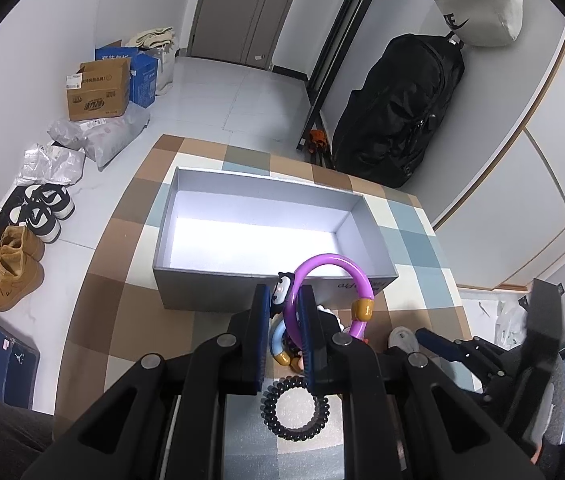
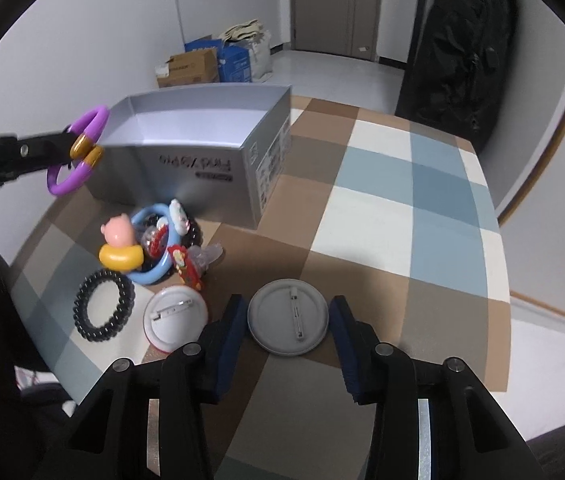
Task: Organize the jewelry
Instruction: 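Grasp a white round badge with the right tool while the left tool holds the bangle, then lower bangle and badge into the grey box and open both tools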
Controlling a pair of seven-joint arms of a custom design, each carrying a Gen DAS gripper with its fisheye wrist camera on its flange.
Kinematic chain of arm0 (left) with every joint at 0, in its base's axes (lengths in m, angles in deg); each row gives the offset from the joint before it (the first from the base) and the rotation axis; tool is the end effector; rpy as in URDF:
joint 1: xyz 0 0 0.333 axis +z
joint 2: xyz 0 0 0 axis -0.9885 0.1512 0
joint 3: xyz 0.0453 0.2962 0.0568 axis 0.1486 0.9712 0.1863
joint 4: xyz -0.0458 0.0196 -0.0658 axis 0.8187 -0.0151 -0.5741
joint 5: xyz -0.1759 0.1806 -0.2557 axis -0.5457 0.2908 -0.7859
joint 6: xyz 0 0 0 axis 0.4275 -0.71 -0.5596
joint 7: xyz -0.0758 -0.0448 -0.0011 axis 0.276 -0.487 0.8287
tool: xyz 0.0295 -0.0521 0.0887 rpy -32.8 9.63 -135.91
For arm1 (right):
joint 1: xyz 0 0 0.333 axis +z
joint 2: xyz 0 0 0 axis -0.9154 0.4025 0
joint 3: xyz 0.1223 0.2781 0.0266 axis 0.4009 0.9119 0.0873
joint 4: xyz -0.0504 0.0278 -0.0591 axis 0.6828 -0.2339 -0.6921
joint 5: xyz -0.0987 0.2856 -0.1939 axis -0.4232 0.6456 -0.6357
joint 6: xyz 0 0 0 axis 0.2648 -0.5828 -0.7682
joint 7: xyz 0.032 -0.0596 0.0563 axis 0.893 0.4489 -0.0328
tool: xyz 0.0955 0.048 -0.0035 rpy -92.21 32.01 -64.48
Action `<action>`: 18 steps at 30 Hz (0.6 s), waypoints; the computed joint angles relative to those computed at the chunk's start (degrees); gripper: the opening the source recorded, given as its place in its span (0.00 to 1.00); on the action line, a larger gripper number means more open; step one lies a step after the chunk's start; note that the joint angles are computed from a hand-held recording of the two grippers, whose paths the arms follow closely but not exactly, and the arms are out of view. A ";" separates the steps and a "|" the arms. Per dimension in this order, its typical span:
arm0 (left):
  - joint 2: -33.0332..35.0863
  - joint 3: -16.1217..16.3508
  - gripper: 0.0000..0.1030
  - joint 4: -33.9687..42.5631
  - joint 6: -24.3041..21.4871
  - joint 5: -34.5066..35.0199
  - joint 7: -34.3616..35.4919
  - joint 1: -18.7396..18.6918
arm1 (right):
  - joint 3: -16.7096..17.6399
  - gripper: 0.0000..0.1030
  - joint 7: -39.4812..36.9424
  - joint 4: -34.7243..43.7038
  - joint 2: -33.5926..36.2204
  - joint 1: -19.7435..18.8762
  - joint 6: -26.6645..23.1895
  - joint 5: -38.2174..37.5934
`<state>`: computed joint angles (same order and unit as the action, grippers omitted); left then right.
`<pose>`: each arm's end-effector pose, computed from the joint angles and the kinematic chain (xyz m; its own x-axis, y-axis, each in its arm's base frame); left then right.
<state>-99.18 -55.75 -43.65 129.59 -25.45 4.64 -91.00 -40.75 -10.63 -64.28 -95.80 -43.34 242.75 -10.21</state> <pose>0.3959 -0.2546 0.5602 0.2745 -0.9077 0.3174 -0.6840 -0.4163 -0.5990 0.4502 0.2069 0.4913 0.6179 -0.7860 -0.0176 -0.6374 -0.4877 -0.5965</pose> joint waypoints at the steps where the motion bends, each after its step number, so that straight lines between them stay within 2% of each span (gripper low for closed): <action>1: 0.03 -0.05 0.10 0.14 0.02 0.16 -0.13 0.09 | -0.62 0.40 -1.06 0.12 -0.27 0.49 -0.06 2.06; 5: 0.62 0.08 0.10 1.58 -1.00 0.74 0.12 0.43 | -3.25 0.40 -7.99 1.57 -1.76 2.84 0.46 12.40; 8: 1.04 0.51 0.10 2.47 -1.28 1.13 0.27 0.80 | -3.74 0.40 -11.64 3.81 -2.30 3.50 -0.53 17.09; 14: 3.18 2.21 0.10 4.50 -1.80 -0.10 1.51 1.18 | -3.63 0.40 -17.07 13.42 1.76 3.41 -7.78 26.99; 18: 5.36 3.17 0.10 6.19 -1.80 -0.47 3.18 1.44 | -1.61 0.40 -18.14 20.07 6.80 1.30 -12.45 30.20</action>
<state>-93.81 -52.58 -37.46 127.79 -25.92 7.81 -89.57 -42.35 -28.77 -44.21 -89.00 -42.03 230.30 19.98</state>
